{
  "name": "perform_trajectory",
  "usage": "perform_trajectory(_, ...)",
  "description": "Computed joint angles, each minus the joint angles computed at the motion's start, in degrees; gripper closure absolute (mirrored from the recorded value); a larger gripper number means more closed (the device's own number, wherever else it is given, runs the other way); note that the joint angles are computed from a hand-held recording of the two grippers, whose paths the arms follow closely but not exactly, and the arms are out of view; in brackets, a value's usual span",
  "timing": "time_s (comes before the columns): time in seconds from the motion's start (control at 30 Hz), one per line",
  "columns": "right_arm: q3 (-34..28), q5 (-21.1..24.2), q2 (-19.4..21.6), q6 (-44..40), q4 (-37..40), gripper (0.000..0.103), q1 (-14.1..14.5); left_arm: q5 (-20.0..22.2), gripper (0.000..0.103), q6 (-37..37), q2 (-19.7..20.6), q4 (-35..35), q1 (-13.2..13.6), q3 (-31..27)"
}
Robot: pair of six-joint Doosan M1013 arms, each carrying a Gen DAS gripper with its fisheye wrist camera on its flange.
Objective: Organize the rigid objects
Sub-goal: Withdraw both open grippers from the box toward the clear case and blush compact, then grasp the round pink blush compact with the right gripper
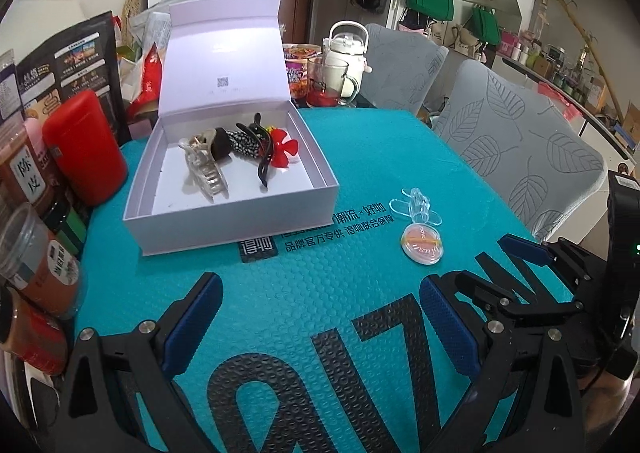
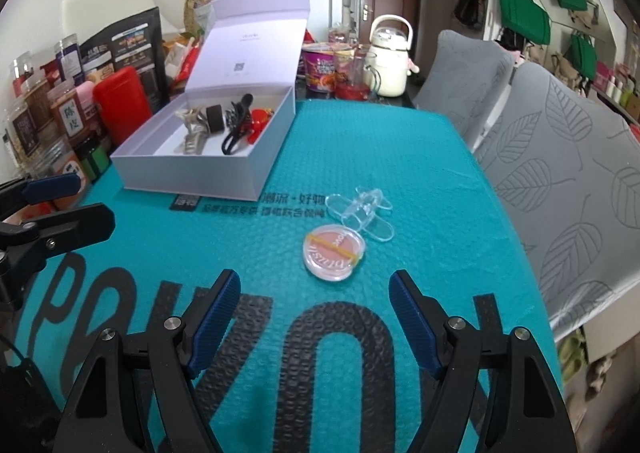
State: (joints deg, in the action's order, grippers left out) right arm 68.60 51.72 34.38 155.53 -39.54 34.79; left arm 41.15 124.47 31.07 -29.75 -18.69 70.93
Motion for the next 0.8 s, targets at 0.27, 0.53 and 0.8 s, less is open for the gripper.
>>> perform_trajectory(0.27,-2.02,-0.49,2.06,-4.65,4.79,0.025,-2.14,1.43,0.002,-4.34,2.76,3.95,-0.46,-3.89)
perform_trajectory(0.53,-5.22,0.87,4.77,-8.18,7.89,0.029,-3.54,1.44,0.002,-5.77,4.36,5.92,-0.67,-6.61)
perform_trajectory(0.8,-6.87,2.96,6.38,-9.50,9.57,0.032,-4.18,1.71,0.002,-7.37,5.22,8.30,-1.13,-8.03)
